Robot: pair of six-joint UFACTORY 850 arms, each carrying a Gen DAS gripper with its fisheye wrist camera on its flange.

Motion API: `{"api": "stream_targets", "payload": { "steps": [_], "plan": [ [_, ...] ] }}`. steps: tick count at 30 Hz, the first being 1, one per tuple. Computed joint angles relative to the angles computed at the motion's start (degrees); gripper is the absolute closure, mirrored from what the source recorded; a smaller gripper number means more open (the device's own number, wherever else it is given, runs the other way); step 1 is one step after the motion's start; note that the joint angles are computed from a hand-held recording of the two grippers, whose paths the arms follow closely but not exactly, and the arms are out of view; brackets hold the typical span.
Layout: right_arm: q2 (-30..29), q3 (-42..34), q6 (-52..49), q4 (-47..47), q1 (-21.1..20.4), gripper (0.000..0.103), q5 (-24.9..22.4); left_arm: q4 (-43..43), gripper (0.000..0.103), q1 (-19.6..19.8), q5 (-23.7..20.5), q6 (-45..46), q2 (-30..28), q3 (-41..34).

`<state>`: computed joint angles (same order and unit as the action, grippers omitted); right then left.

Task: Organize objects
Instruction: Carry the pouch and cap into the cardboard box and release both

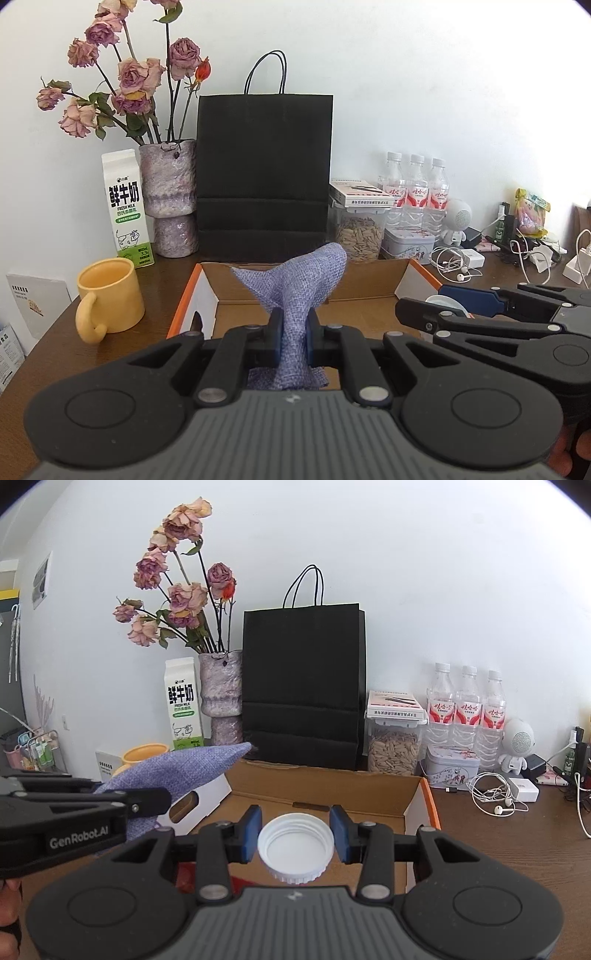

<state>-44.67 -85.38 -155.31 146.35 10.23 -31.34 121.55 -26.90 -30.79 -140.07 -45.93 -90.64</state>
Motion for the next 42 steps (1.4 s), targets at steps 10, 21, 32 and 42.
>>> {"api": "stream_targets", "payload": {
  "steps": [10, 21, 32, 42],
  "plan": [
    [-10.0, -16.7, 9.8, -7.0, 0.4, 0.064, 8.8, -20.7, 0.091, 2.2, 4.8, 18.5, -10.8, -17.6],
    [-15.1, -23.5, 19.3, -17.2, 1.1, 0.064, 15.1, -38.6, 0.091, 2.9, 3.7, 35.6, -16.8, -26.9],
    [-17.4, -27.3, 33.6, -32.0, 1.5, 0.009, 21.2, -38.5, 0.0, 2.6, 1.2, 34.3, -16.7, -26.4],
    [-17.0, -26.6, 28.8, -26.8, 1.6, 0.004, 21.9, -40.3, 0.0, 2.7, 1.8, 36.2, -16.7, -26.7]
  ]
}}
